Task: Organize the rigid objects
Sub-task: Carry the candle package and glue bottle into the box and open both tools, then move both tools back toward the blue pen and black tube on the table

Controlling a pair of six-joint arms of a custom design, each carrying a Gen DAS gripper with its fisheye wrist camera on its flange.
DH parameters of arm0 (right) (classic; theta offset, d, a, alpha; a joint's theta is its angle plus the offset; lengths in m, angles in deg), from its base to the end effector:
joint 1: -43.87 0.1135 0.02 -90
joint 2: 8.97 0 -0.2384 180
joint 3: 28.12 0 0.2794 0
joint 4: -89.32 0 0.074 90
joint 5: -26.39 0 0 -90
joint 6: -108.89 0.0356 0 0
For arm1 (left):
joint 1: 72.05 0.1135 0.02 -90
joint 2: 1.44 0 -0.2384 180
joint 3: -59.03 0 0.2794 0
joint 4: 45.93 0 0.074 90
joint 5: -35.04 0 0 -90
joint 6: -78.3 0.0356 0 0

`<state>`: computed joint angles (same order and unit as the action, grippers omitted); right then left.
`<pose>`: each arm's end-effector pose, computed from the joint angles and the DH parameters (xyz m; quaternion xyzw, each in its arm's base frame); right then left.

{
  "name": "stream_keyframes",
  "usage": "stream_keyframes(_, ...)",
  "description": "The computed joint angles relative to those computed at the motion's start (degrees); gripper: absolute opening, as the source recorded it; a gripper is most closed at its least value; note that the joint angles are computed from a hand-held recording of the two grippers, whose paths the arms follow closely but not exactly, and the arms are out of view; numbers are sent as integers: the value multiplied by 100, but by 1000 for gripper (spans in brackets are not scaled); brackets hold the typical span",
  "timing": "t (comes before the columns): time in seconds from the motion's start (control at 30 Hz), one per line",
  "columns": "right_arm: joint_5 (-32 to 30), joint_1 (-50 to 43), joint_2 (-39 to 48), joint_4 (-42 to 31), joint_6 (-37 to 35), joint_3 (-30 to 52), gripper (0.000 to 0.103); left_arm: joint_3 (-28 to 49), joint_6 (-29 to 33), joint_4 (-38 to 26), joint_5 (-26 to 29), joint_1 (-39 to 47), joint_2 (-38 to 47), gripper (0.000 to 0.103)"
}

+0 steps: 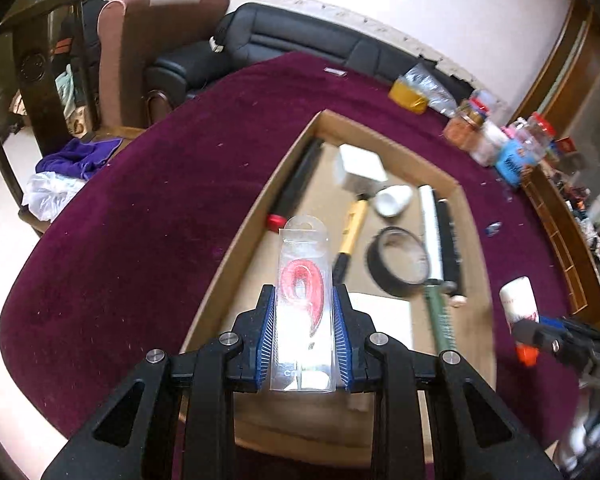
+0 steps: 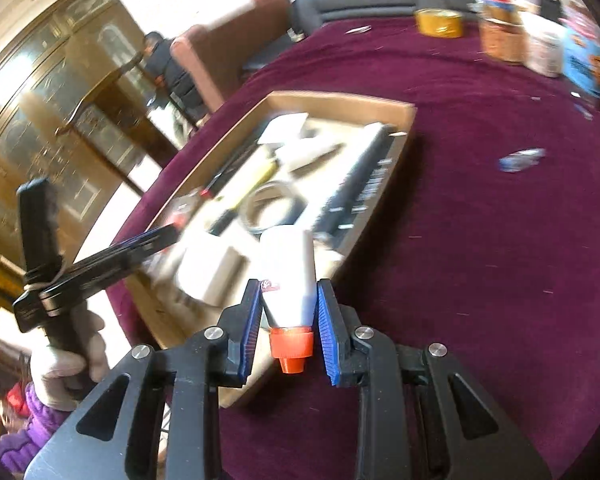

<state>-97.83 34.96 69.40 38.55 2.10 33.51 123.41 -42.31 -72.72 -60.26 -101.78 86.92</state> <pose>0.2788 -0.0234 0.1710 -0.1216 0.9312 0.2399 0.2459 0.2949 -0.1646 0.1535 -0.0227 0.9408 -0.1309 0.3118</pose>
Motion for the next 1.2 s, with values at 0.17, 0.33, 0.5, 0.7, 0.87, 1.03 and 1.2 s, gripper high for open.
stream_keyframes(0.17, 296, 704, 224, 360, 464, -161, 25, -99, 22, 104, -236, 50, 65, 25)
stream_keyframes(0.33, 583, 1051, 426, 781, 978, -262, 25, -487, -12, 393, 114, 179, -314, 36)
stream_keyframes(0.5, 962, 1116, -94, 1039, 1108, -567, 26, -729, -63, 358, -474, -128, -822, 56)
stream_keyframes(0.7, 1023, 820, -1108, 1371, 1040, -1172, 49, -708, -195, 90, -1779, -756, -1131, 70)
stream_keyframes(0.87, 761, 271, -1766, 1447, 961, -1556, 50, -354, -439, -472, -2941, -1325, -977, 71)
stream_keyframes(1.03, 517, -285, -1989, 1330, 786, -1682, 57, 130, -684, -1011, -3828, -1857, -619, 80)
stream_keyframes(1.2, 71, -971, -2052, 1065, 464, -1667, 57, 635, -839, -1489, -4116, -2213, -235, 80)
